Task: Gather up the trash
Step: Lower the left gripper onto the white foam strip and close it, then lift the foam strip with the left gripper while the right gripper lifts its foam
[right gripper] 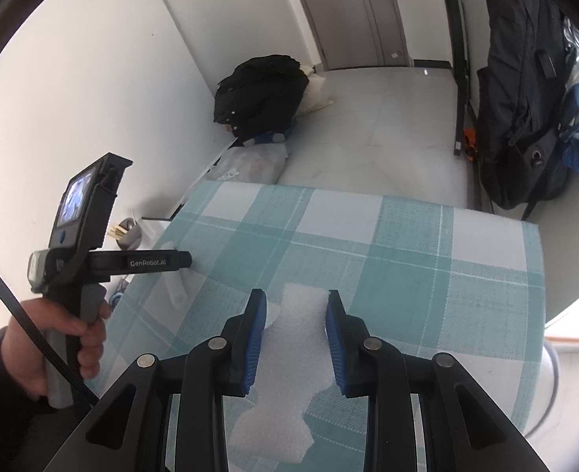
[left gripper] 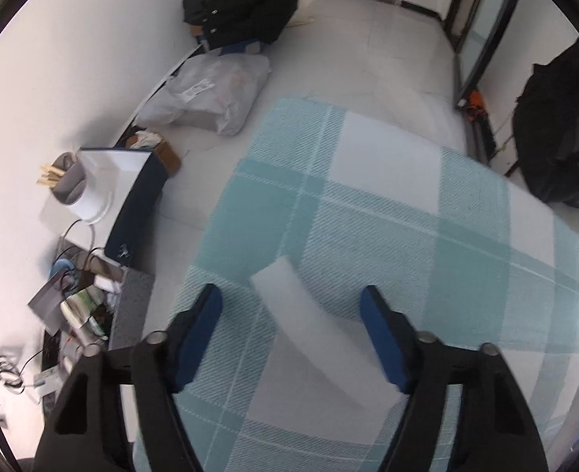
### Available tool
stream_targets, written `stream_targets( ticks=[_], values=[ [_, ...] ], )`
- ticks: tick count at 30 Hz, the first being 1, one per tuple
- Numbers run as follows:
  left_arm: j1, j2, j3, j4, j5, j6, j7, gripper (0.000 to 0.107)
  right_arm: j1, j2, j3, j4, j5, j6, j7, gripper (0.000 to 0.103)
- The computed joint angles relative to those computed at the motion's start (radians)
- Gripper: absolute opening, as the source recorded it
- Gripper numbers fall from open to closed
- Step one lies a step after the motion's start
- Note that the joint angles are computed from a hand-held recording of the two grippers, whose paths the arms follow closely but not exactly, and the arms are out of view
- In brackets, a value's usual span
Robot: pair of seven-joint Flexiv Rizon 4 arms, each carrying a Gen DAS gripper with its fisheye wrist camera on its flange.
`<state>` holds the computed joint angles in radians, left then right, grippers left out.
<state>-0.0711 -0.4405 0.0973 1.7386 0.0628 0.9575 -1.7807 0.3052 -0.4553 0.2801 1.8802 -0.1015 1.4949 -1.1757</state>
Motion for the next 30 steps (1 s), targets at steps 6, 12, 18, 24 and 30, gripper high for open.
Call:
stream_targets(
  ticks=[6,12,18,24,30],
  values=[
    [-0.02,-0.002,0.015,0.0,0.046,0.053,0.027,0.021,-0.01,0.0,0.008,-0.004,0.012,-0.011,-0.004,0.029],
    [0.051,0.022,-0.054,0.067,-0.089,0.13,0.154,0.005,-0.002,0.0,0.0,-0.004,0.014,-0.012,-0.001,0.029],
    [0.053,0.031,-0.059,0.103,-0.153,0.158,0.204,0.005,0.013,0.003,-0.012,-0.003,0.005,-0.011,0.007,0.029],
    [0.037,0.049,-0.045,0.118,-0.149,0.143,0.229,0.005,0.038,0.009,-0.037,0.007,-0.02,-0.005,0.027,0.029],
    [0.07,0.079,-0.084,0.171,-0.221,0.168,0.318,0.005,0.051,0.008,-0.052,0.004,-0.038,-0.01,0.058,0.029]
  ],
)
